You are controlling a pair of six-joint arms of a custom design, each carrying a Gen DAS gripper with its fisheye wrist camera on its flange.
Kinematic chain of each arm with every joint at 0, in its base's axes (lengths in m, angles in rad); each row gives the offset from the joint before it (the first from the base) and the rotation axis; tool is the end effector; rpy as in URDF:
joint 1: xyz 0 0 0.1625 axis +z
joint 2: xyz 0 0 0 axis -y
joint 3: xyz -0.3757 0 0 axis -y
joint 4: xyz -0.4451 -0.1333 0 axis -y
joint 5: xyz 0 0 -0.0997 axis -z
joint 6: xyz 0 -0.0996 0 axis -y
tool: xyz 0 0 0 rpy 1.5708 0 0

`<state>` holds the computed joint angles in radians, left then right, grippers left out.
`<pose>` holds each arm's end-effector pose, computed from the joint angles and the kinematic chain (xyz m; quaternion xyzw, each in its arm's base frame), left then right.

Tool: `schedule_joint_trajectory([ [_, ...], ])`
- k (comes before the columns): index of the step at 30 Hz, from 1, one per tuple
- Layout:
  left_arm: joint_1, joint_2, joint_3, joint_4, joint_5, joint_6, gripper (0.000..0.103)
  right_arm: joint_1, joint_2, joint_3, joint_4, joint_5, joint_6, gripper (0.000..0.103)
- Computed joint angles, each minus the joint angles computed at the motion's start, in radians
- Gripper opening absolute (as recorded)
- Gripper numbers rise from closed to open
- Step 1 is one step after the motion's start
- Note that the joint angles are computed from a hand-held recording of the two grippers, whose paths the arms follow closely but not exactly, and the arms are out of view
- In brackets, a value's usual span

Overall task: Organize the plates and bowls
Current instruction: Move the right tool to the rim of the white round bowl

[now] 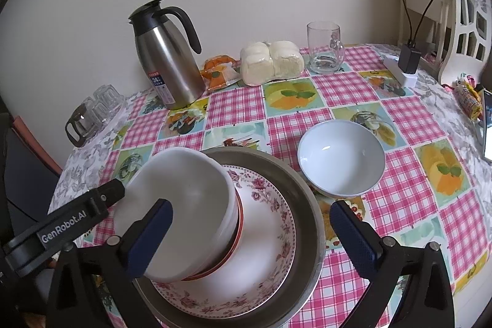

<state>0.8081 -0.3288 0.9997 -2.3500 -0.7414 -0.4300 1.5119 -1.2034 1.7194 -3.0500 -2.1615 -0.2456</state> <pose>-0.4105 -0.7289 -0.0490 0.1298 0.9049 -0.2669 0.3051 0.0396 -0.6504 0.3281 -0.0552 -0.8568 0.3989 0.3222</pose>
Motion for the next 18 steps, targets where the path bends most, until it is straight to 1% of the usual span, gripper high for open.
schedule_joint_trajectory([
  [9,-0.012,0.002,0.006,-0.011,0.003,0.004,0.091,-0.007,-0.017,0.009,-0.019,0.012,-0.008,0.103],
  [18,-0.027,0.021,-0.010,-0.004,0.012,0.008,0.091,-0.032,-0.049,0.006,-0.006,-0.010,0.017,0.103],
])
